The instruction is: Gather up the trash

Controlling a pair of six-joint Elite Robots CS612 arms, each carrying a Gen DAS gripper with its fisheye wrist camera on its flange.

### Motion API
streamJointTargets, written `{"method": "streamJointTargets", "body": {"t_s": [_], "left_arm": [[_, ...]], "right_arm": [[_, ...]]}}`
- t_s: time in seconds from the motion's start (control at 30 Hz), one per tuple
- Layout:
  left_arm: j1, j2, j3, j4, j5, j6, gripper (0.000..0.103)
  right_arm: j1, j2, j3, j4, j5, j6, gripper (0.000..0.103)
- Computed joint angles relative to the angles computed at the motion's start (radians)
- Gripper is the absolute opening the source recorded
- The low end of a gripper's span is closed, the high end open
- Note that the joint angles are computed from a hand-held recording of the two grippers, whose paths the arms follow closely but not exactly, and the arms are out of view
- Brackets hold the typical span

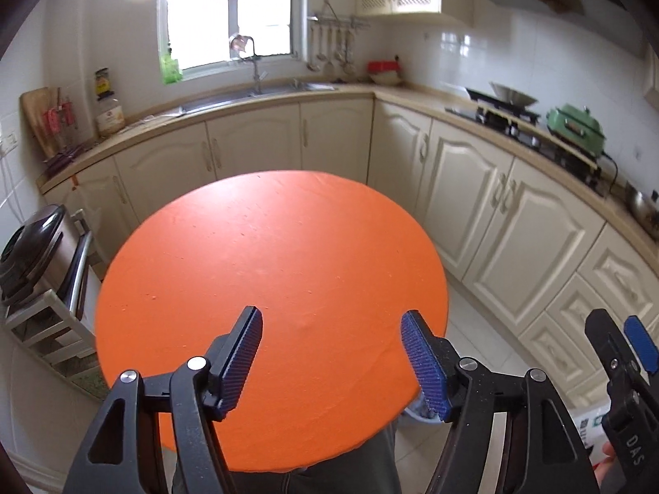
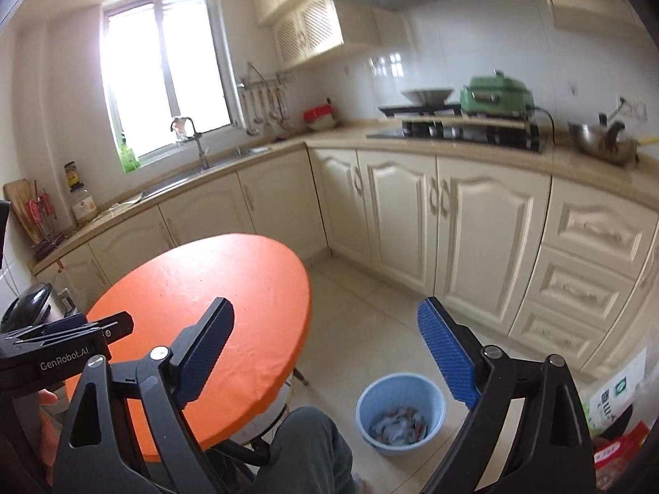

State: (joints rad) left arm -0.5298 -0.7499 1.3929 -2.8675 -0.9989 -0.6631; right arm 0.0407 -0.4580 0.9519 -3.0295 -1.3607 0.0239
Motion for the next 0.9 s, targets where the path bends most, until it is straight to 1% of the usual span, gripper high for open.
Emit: {"method": "streamJointTargets", "body": {"t_s": [0.03,0.07,0.17,0.23,0.27,0.3,0.37,0.4,0.47,0.53,0.63,0.7,0.77,0.83,0.87,0.9], "left_arm": [[-0.006,-0.008,0.021,-0.018,0.014,-0.010,0.066],[-0.016,-0.022,0.054,-0.043,0.037,-0.027,0.066],[-0.045,-0.060,0.138,-0.092,0.089,-0.074,0.067],[-0.063,-0.076,0.180,-0.128,0.121,-0.093,0.068],[-0.073,-0.080,0.195,-0.144,0.144,-0.100,0.068],[-0.085,-0.088,0.215,-0.158,0.172,-0.108,0.070],[-0.100,-0.096,0.244,-0.184,0.210,-0.114,0.078],[-0.112,-0.102,0.263,-0.197,0.236,-0.126,0.083],[-0.124,-0.103,0.281,-0.216,0.259,-0.136,0.085],[-0.134,-0.101,0.287,-0.227,0.278,-0.140,0.090],[-0.153,-0.100,0.301,-0.237,0.296,-0.149,0.091],[-0.157,-0.091,0.293,-0.230,0.300,-0.150,0.091],[-0.153,-0.079,0.272,-0.220,0.300,-0.146,0.091],[-0.158,-0.074,0.268,-0.212,0.300,-0.150,0.091],[-0.147,-0.065,0.248,-0.215,0.288,-0.129,0.091],[-0.149,-0.062,0.247,-0.216,0.288,-0.126,0.091]], "right_arm": [[0.003,-0.004,0.005,-0.017,-0.005,-0.009,0.099],[0.009,-0.010,0.019,-0.057,-0.018,-0.018,0.101],[0.022,-0.024,0.056,-0.168,-0.056,-0.047,0.103],[0.026,-0.033,0.073,-0.196,-0.056,-0.071,0.103],[0.027,-0.038,0.078,-0.194,-0.043,-0.089,0.103],[0.027,-0.043,0.083,-0.193,-0.036,-0.094,0.103],[0.027,-0.049,0.094,-0.208,-0.028,-0.098,0.103],[0.025,-0.051,0.099,-0.219,-0.023,-0.098,0.103],[0.026,-0.056,0.104,-0.232,-0.034,-0.093,0.103],[0.024,-0.058,0.110,-0.245,-0.052,-0.079,0.103],[0.020,-0.058,0.105,-0.252,-0.079,-0.056,0.103],[0.019,-0.060,0.107,-0.253,-0.080,-0.052,0.103],[0.020,-0.062,0.109,-0.255,-0.086,-0.046,0.103],[0.022,-0.064,0.113,-0.257,-0.105,-0.051,0.103],[0.025,-0.065,0.114,-0.258,-0.121,-0.058,0.103],[0.026,-0.066,0.116,-0.260,-0.132,-0.061,0.103]]}}
